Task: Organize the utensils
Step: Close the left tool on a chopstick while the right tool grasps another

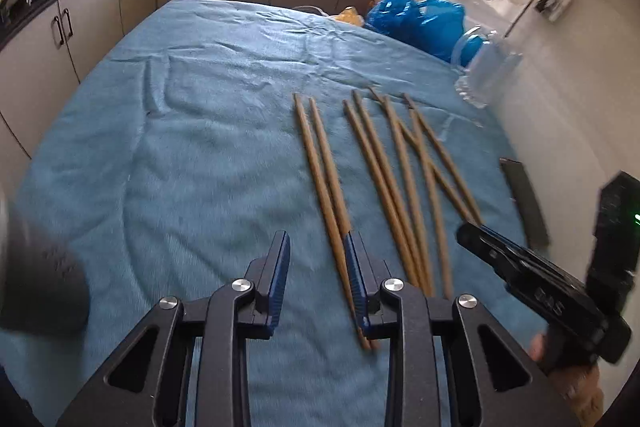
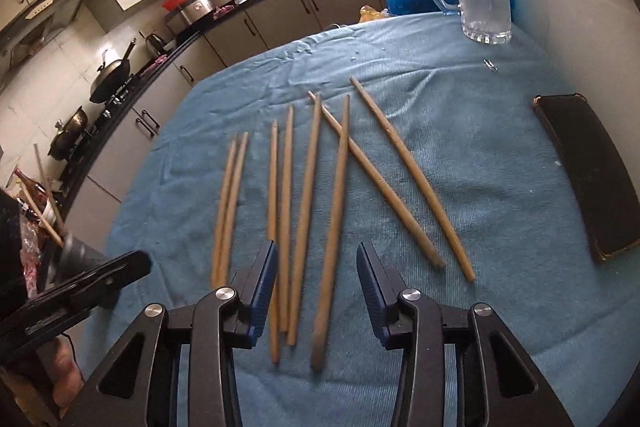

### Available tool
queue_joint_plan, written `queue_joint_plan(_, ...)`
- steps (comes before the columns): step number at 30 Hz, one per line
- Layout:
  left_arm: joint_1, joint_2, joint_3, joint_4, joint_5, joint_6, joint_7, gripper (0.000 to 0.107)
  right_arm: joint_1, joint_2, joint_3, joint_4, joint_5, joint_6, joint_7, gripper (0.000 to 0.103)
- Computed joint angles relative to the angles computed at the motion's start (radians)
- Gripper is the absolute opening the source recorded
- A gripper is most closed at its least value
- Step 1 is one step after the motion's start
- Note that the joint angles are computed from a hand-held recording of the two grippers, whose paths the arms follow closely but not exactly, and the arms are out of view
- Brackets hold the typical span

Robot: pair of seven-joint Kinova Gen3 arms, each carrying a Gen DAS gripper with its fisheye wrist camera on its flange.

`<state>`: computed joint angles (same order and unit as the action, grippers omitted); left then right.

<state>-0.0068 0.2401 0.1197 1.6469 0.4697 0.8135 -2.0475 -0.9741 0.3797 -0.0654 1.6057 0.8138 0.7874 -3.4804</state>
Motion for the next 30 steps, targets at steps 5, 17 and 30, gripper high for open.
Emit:
queue_joint_plan(5, 0.058, 0.088, -0.007, -0.088, -0.078, -0.028, 0.117, 0.027, 0.045, 0.040, 0.006, -0.049, -0.050, 0.007, 0.079, 0.039)
queue_joint_plan(17, 0.123, 0.227, 0.007, -0.251, -0.243, 0.003, 0.277, 0.004, 0.096, 0.138, 0.052, -0.214, -0.190, 0.082, 0.292, 0.021)
queue_joint_plan(30, 0.066, 0.211, 0.037, -0.223, -0.206, 0.033, 0.218, 0.000, 0.084, 0.130, 0.066, -0.231, -0.277, 0.125, 0.347, 0.009)
